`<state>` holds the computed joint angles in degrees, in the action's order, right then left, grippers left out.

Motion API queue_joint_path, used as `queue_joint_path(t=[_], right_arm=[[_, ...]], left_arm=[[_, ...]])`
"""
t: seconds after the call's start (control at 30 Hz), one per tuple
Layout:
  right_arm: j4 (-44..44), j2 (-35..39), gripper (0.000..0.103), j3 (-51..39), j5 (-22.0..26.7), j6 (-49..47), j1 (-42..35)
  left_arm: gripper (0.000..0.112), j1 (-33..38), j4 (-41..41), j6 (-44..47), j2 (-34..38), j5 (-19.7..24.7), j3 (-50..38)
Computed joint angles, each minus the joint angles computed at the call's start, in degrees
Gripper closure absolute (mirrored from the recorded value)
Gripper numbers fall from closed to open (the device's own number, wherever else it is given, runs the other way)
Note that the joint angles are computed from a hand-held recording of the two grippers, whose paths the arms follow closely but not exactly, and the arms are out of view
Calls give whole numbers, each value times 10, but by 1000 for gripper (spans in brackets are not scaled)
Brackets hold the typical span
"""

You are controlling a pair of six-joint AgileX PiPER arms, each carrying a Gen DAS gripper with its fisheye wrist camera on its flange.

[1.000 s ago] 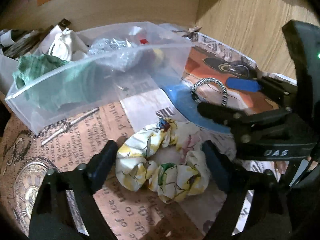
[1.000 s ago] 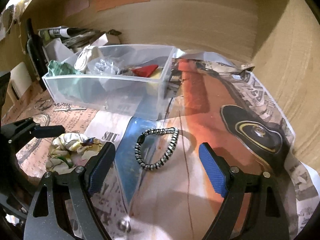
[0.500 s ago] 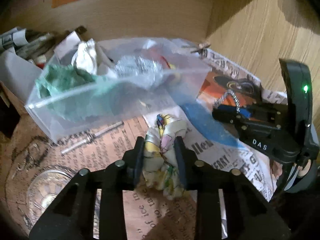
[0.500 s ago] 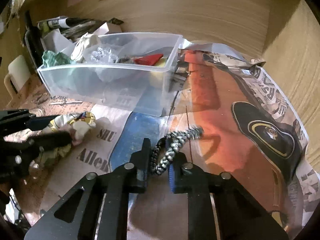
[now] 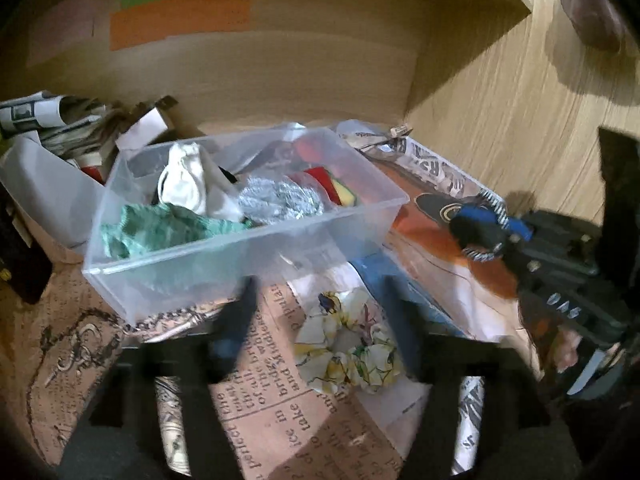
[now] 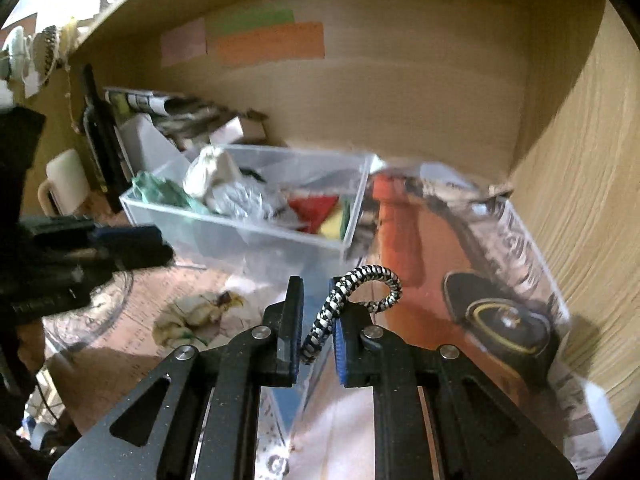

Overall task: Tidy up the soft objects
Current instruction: 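Carry the scrunchie into the box with the left tool while the right tool drops the bracelet in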

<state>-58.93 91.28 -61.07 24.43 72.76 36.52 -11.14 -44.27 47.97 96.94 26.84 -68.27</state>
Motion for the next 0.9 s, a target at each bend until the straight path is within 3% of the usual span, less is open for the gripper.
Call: queue_joint_path(t=[0.1, 0.33, 0.43, 0.53, 0.6, 0.7, 0.9], right_arm=[[-16, -9, 91, 3, 4, 8, 2], [-37, -17, 91, 4, 8, 31, 11], [-38, -15, 91, 5, 4, 34, 11], [-32, -10, 91, 2, -2, 28, 8], [-30, -7, 91, -2, -4, 26, 6], [-22, -3, 91, -10, -12, 12, 2], [-9, 11, 91, -45, -16, -22, 1]], left_arm=[[33, -24, 36, -23, 14, -9, 1], [30, -48, 137, -125, 91, 39, -51], [33, -62, 149, -122, 87, 5, -31], [59, -69, 147, -108, 79, -9, -19], [81, -66, 127, -89, 73, 2, -18], [91, -60, 97, -62, 58, 2, -4], [97, -38, 58, -28, 11, -3, 19]])
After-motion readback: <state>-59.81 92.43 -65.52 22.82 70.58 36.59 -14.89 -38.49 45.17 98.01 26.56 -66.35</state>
